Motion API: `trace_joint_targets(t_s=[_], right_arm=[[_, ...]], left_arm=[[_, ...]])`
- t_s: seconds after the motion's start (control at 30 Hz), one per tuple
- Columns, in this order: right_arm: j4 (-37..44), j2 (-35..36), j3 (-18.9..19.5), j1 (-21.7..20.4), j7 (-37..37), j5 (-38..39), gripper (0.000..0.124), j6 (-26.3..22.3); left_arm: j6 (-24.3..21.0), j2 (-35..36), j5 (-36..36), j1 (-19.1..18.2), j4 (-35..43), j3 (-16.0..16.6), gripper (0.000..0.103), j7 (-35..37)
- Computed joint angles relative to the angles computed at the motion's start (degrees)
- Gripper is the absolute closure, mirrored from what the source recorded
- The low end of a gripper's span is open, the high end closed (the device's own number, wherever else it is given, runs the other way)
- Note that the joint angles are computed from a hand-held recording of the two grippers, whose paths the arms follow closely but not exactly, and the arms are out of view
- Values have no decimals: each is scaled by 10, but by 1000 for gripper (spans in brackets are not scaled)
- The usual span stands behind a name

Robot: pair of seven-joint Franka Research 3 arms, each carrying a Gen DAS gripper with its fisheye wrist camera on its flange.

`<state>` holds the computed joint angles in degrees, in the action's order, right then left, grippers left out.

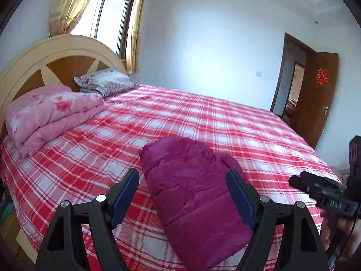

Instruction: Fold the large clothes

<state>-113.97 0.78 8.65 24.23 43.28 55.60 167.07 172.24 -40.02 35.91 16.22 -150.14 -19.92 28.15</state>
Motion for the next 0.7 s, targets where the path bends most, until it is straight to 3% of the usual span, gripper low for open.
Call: trace_joint_targets(t_s=[0.43, 0.7], right_arm=[[-56, -64, -13, 49, -59, 42, 28, 92], [-60, -75, -24, 72, -104, 77, 26, 98]], left_arm=[[24, -7, -15, -8, -6, 9, 20, 25], [20, -9, -27, -11, -7, 7, 19, 36]])
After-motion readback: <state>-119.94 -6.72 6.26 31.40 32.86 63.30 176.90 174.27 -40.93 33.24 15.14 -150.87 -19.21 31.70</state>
